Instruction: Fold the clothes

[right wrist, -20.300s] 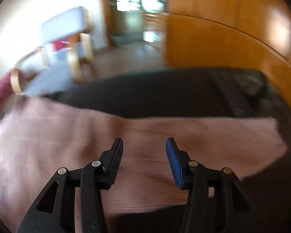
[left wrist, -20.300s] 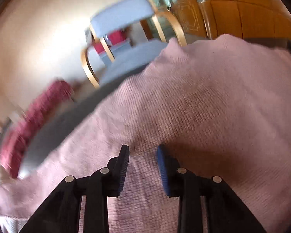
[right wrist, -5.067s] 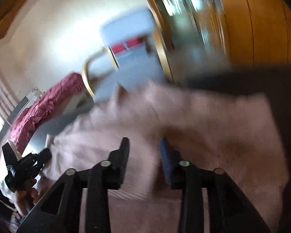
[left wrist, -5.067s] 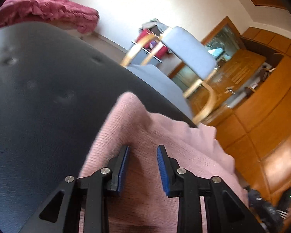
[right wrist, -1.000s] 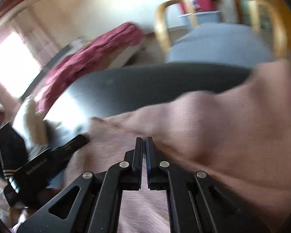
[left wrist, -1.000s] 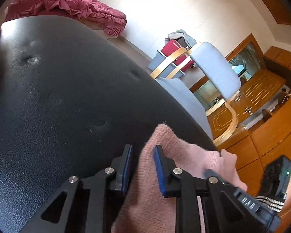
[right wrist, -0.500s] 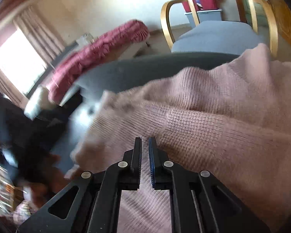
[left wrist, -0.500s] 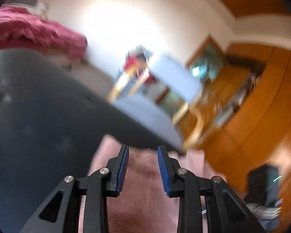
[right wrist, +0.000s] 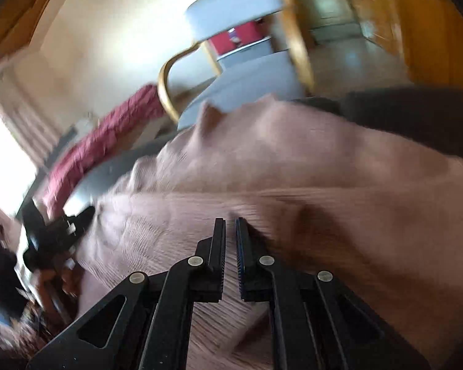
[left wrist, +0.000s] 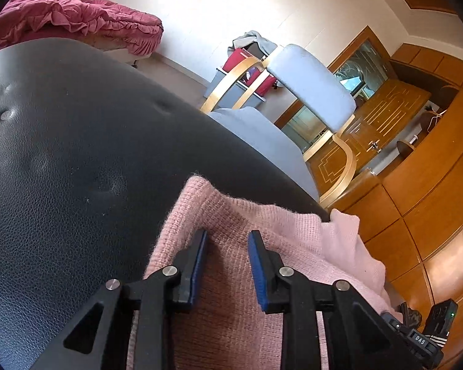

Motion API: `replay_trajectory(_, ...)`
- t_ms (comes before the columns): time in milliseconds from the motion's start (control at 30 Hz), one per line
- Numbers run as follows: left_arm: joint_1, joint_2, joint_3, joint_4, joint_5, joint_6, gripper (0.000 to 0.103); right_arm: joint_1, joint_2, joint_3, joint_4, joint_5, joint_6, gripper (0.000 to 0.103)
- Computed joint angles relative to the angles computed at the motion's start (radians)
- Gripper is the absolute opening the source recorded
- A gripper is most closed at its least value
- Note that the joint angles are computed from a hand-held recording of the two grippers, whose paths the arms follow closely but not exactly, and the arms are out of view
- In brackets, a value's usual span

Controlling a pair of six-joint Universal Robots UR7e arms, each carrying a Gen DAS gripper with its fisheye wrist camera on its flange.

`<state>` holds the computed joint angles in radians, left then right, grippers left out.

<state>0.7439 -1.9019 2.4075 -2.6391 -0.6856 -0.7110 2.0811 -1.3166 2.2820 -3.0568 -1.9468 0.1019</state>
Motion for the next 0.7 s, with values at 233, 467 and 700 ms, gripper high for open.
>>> replay_trajectory(233, -0.033, -0.035, 0.025, -0.037, 0.028, -0.014, 0.03, 0.009, -0.004, -0.034, 0.034, -0.021, -0.106, 0.017)
replay_trajectory(467, -0.08, 0.099, -0.057, -0.112, -0.009, 0.174, 0.035, -0.016, 0.059, -0.15, 0.024, -0.067, -0.223, 0.045)
replay_trajectory(700, 0.037, 0.456, -0.36, -0.076, -0.168, 0.396, 0.035, -0.073, 0.196, -0.346, 0.113, -0.09, -0.249, 0.045)
